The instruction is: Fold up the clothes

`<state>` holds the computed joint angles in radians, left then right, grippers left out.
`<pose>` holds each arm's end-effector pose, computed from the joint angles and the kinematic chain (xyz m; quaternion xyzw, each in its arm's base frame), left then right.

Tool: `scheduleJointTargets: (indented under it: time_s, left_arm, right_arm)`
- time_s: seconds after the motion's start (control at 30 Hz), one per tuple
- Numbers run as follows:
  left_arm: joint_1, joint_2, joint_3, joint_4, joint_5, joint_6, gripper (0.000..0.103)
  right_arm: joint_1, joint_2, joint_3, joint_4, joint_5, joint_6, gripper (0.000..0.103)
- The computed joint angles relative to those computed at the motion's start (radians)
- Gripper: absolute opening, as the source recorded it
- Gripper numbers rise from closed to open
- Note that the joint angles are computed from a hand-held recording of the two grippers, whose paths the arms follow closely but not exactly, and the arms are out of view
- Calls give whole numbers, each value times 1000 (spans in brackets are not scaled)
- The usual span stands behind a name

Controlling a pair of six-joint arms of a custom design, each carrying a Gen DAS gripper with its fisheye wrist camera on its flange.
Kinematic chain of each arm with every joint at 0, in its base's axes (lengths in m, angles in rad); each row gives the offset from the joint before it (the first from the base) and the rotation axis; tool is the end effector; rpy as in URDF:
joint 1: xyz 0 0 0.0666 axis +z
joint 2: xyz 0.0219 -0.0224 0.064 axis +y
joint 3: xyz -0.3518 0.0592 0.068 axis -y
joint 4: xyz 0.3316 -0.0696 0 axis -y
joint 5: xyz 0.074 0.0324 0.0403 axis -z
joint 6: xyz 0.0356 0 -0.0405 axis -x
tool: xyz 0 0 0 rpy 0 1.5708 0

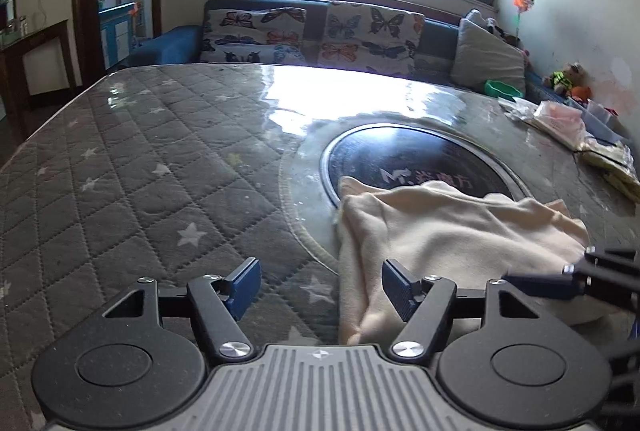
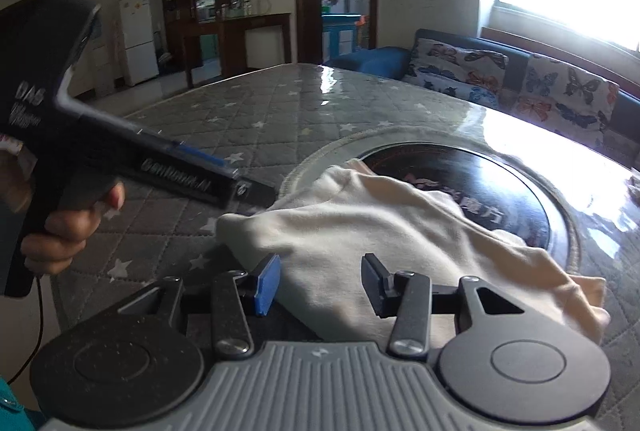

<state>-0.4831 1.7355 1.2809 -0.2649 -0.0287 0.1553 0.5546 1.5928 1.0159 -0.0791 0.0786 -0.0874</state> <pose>0.4669 -0.2442 0.2485 0.1427 0.8994 -0.1172 0.3961 0.3946 0.2407 0.2330 -0.1906 0.8762 0.1058 0.4299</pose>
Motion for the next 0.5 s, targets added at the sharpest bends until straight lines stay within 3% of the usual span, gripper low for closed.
scheduleJointTargets:
  time_s: [0.3,0.5]
  left_arm:
    - [30,7,18,-31,31,42,70]
    - [36,22,39,-54,68,63,74]
  right_arm:
    - [65,98,87,4,34,141,45]
    - [76,131,114,-11,72,148,42]
